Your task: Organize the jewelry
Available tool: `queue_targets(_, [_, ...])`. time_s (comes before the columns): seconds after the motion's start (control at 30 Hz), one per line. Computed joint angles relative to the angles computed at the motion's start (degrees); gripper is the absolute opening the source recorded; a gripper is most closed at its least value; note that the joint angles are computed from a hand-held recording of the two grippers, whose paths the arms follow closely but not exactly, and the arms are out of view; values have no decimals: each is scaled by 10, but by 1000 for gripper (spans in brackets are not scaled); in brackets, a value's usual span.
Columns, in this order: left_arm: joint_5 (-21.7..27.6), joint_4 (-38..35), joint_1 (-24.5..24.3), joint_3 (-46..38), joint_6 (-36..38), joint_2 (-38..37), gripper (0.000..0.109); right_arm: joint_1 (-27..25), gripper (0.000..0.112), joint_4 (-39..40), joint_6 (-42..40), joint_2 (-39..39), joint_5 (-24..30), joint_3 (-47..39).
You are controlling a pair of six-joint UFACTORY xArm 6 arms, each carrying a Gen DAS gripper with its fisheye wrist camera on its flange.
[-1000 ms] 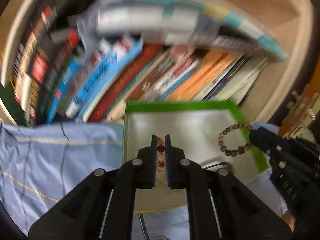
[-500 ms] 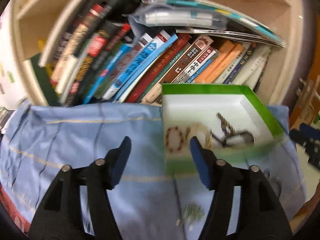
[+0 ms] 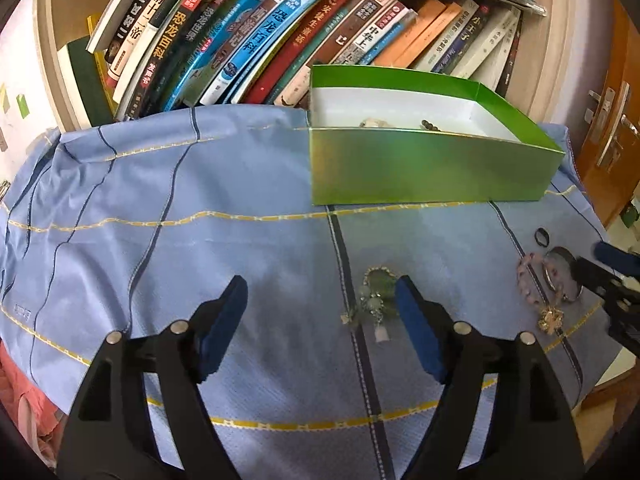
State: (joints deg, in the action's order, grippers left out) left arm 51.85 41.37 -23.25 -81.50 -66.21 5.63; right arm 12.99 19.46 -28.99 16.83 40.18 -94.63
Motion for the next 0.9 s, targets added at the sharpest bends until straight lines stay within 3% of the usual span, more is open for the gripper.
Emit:
queue_targets(0.07, [-5,-4,0,0,2,3,78,4,36,-3,-2,11,16,-12])
queue_targets(0.23, [-9,-16,-1,-2,9,10,79,17,33,-14,1,24,28,-25])
queue_targets(0.33, [-11,-19,-1,-3,14,12,81,24,6,-31,9,30,32,-32])
queue_targets(0.47, [-15,-24,1,0,14,12,82,25,1,-3,-11,35,55,-43])
queue_targets(0.6, [-19,-31,4,0,16,14,82,22,1,74,-61,31,89,-55])
queue_targets(0.73, [-19,-31,3,1,18,12,82,31,2,72,-57,24,73,-53])
queue_targets(0.8, [-21,-27,2,7,14,6,85,31,16,65,-55,23,90,-56])
queue_targets(0.87, [-19,-23,1,8,10,4,85,34,36,56,-53,19,95,-49])
queue_targets(0.9, [-21,-23,2,9,8,3,85,38,39,40,-46,14,86,-39])
